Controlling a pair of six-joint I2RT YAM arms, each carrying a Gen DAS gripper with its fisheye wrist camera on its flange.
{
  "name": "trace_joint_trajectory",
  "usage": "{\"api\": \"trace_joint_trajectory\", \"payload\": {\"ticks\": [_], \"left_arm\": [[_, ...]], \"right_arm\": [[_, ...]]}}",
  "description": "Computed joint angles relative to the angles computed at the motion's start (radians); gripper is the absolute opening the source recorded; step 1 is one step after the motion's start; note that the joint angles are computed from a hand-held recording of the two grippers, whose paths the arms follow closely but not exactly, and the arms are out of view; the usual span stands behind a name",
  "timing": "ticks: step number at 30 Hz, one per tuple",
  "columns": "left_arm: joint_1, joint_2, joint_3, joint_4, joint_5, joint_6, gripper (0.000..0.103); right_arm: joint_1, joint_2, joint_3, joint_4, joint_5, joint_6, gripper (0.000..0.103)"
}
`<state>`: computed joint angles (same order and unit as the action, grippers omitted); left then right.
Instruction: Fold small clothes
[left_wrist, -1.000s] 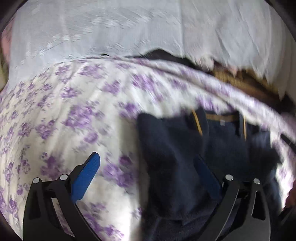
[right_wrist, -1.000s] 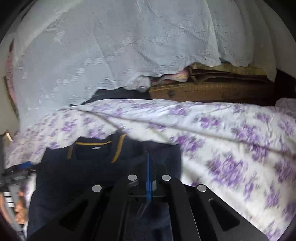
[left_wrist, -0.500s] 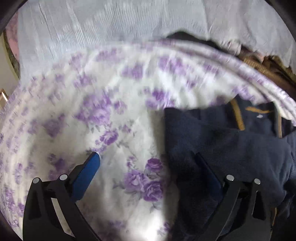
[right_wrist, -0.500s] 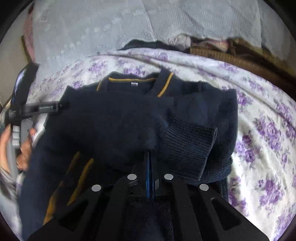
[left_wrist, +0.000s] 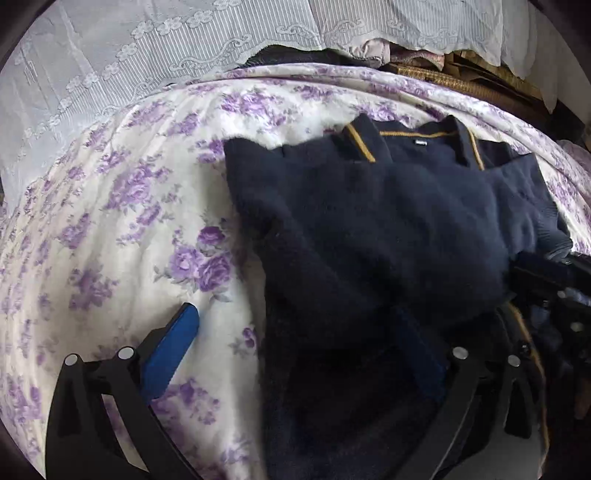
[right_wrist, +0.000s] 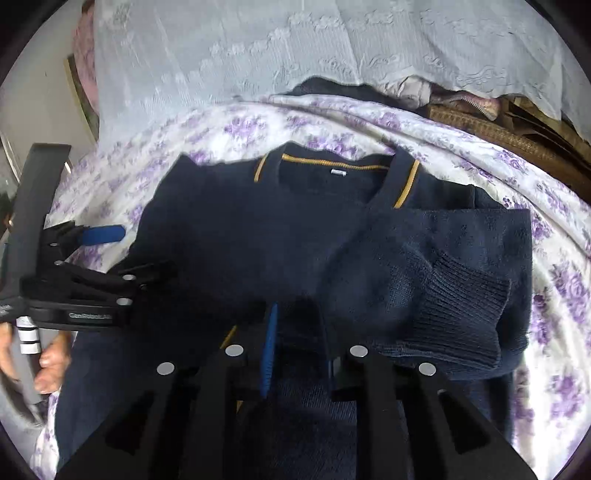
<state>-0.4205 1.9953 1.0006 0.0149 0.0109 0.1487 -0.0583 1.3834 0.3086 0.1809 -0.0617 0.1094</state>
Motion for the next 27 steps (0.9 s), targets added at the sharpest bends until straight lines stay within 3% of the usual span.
{"api": "trace_joint_trajectory", "payload": {"ticks": [5, 8, 10, 11, 12, 13, 15, 17, 20, 22, 23, 25, 27], "left_arm": [[0.028, -0.139, -0.072, 0.039, 0.107, -0.051, 0.099], [0.005, -0.115, 0.009, -0.017, 0.159, -0.067, 0.099], [-0.03, 0.008, 0.132, -0.09, 0.111, -0.06, 0.099], [-0.044, 0.087, 0.195, -0.113, 0.049, -0.063, 0.099], [-0.039, 0.156, 0.22, -0.098, 0.049, -0.088, 0.099], [0.0, 0.174, 0.248, -0.134, 0.146, -0.099, 0.099], [0.037, 0.104, 0.198, -0.136, 0.201, -0.117, 0.098], [0.073, 0.005, 0.073, -0.044, 0.262, -0.119, 0.098], [0.086, -0.085, -0.032, -0.022, 0.332, -0.059, 0.099], [0.043, -0.031, -0.007, -0.056, 0.254, -0.028, 0.099], [0.009, 0.025, 0.034, -0.098, 0.178, -0.019, 0.099], [-0.04, 0.015, -0.007, -0.029, 0.082, -0.007, 0.099], [-0.049, -0.01, -0.045, -0.001, 0.054, -0.012, 0.099]], "right_arm": [[-0.1, -0.209, -0.001, -0.12, -0.05, -0.008, 0.023], [-0.205, -0.056, 0.097, -0.117, -0.113, 0.002, 0.023], [-0.255, 0.097, 0.155, -0.092, -0.148, 0.02, 0.021], [-0.298, 0.18, 0.165, -0.042, -0.205, 0.04, 0.019], [-0.328, 0.213, 0.146, 0.034, -0.259, 0.025, 0.017], [-0.35, 0.206, 0.129, 0.056, -0.283, 0.039, 0.013], [-0.36, 0.119, 0.092, 0.025, -0.28, 0.056, 0.016], [-0.326, -0.068, 0.019, -0.014, -0.211, 0.049, 0.03], [-0.301, -0.178, -0.029, -0.072, -0.207, 0.008, 0.043], [-0.297, -0.079, -0.023, -0.052, -0.19, -0.028, 0.045], [-0.284, -0.017, -0.051, 0.043, -0.168, -0.031, 0.045], [-0.291, -0.018, -0.044, 0.039, -0.177, -0.04, 0.045], [-0.287, -0.094, -0.079, 0.031, -0.153, -0.028, 0.044]]}}
